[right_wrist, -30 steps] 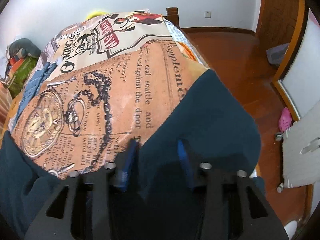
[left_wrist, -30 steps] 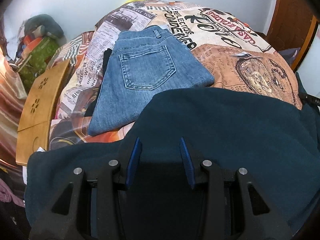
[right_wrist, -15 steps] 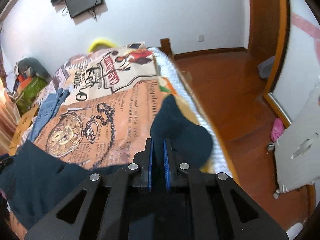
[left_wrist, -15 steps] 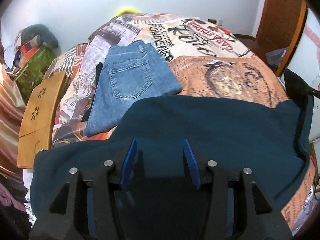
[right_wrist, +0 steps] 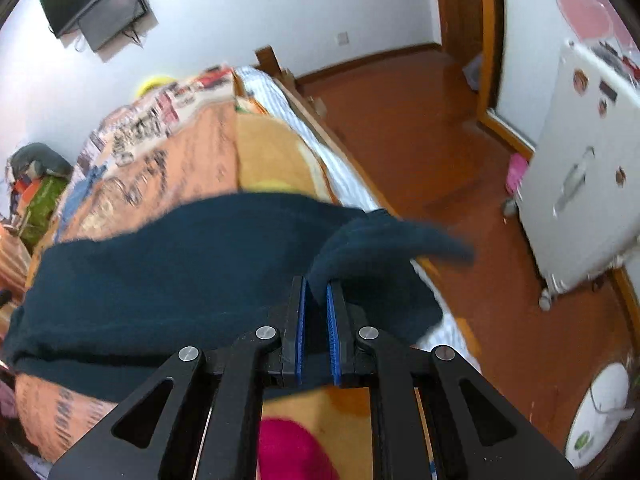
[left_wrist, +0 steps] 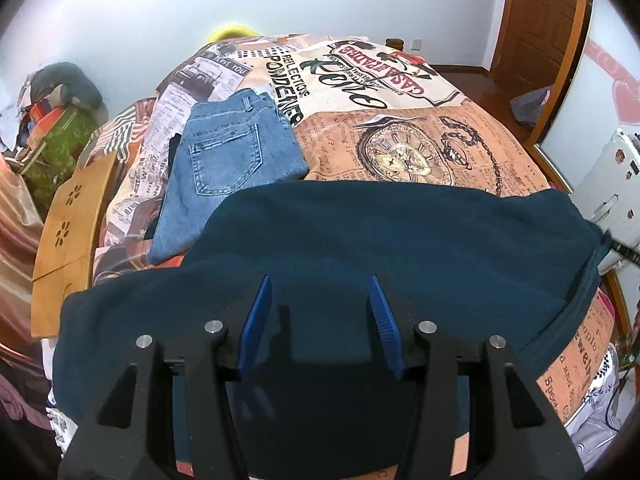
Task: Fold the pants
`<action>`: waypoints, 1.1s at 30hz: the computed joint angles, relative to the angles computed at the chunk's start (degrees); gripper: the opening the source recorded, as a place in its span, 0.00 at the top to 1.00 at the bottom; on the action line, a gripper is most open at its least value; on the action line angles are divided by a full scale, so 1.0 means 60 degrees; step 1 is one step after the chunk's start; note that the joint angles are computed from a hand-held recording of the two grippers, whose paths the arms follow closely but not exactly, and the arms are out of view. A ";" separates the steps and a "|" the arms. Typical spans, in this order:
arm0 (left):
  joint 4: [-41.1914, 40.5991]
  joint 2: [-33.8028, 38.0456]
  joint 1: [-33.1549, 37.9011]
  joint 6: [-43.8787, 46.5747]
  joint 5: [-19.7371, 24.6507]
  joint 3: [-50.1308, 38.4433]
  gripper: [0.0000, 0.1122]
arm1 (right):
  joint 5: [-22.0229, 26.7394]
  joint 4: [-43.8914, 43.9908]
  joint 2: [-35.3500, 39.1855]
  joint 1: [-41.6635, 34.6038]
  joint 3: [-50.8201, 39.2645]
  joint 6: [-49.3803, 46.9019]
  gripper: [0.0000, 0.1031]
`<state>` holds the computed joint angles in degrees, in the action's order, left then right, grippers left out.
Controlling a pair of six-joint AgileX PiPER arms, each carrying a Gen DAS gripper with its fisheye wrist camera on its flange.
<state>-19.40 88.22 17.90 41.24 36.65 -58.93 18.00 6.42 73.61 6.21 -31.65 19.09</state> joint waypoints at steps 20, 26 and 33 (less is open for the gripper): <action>-0.1969 0.0577 0.3687 0.2451 0.1187 -0.2441 0.38 | 0.3206 -0.4819 0.0015 0.3919 -0.4053 0.4168 0.70; -0.1519 0.2241 0.4781 0.2386 0.1725 -0.4703 0.36 | 0.2656 -0.3974 0.2756 0.5161 -0.7323 0.2494 0.68; -0.0546 0.5110 0.5392 0.1278 0.3058 -0.8381 0.36 | 0.3760 -0.2474 0.6586 0.6166 -1.2185 0.0059 0.64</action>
